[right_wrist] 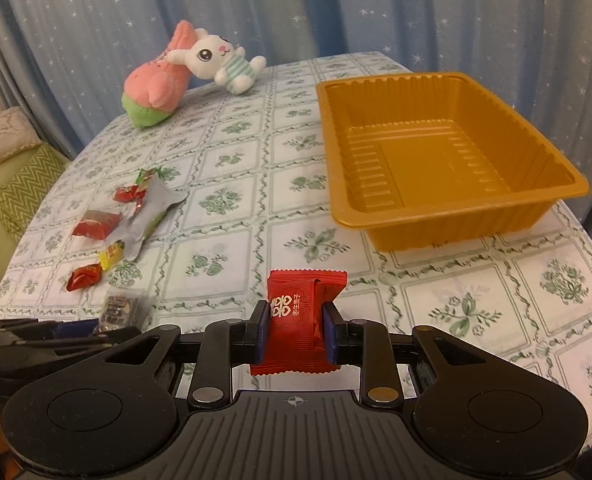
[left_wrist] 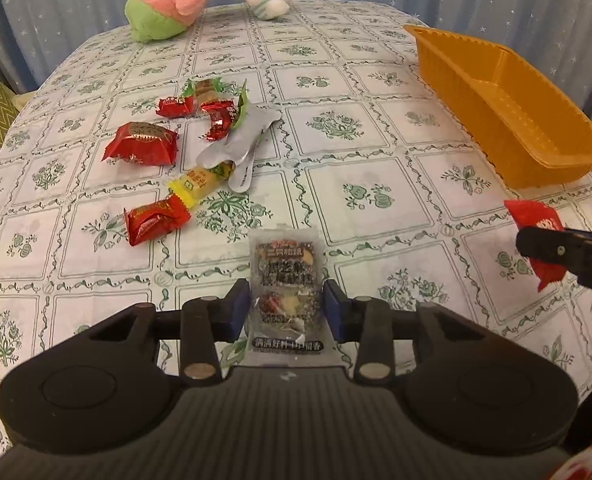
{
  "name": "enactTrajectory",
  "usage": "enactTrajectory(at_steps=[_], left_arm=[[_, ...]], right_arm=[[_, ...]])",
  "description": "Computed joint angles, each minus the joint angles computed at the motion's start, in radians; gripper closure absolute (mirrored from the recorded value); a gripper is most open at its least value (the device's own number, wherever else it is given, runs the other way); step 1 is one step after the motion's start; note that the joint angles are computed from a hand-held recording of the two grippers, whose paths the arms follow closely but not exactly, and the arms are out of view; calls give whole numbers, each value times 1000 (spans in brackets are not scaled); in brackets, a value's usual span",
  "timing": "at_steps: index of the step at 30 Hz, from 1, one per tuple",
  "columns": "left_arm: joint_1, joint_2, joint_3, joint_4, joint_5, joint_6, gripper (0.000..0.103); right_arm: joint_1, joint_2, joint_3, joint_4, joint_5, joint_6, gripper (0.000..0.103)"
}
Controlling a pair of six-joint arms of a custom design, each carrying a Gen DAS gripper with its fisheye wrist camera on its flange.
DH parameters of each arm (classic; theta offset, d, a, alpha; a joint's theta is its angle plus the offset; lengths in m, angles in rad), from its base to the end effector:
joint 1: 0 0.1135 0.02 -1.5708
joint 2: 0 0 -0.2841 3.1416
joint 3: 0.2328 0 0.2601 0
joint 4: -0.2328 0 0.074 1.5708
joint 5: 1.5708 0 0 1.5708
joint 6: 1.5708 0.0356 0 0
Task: Organize snacks
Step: 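Carry both packets over the orange tray and open both tools to drop them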
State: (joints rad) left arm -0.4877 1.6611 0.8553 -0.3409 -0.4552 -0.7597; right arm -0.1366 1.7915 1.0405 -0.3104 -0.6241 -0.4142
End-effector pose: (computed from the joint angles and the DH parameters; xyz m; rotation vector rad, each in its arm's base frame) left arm 0.2792 -0.1304 0.1588 -0.4687 2.4936 0.1578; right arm 0.3578 -0.0282 0.1721 -0.5385 2.3792 0.5825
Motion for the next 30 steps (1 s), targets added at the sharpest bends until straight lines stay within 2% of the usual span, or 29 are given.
enactTrajectory(at_steps=[5, 10, 15, 23, 30], left_arm=[[21, 24, 11, 21, 16, 32, 68], [7, -4, 11, 11, 19, 9, 69], [-11, -28, 66, -10, 19, 0, 69], [-26, 79, 315, -21, 45, 66, 69], [-32, 269, 587, -38, 103, 107, 69]], right_arm=[[2, 5, 1, 2, -3, 2, 75], [0, 3, 5, 6, -15, 13, 75], [-28, -16, 25, -5, -52, 23, 75], [-89, 39, 170, 2, -86, 56, 75], [-120, 223, 431, -29, -67, 71, 75]])
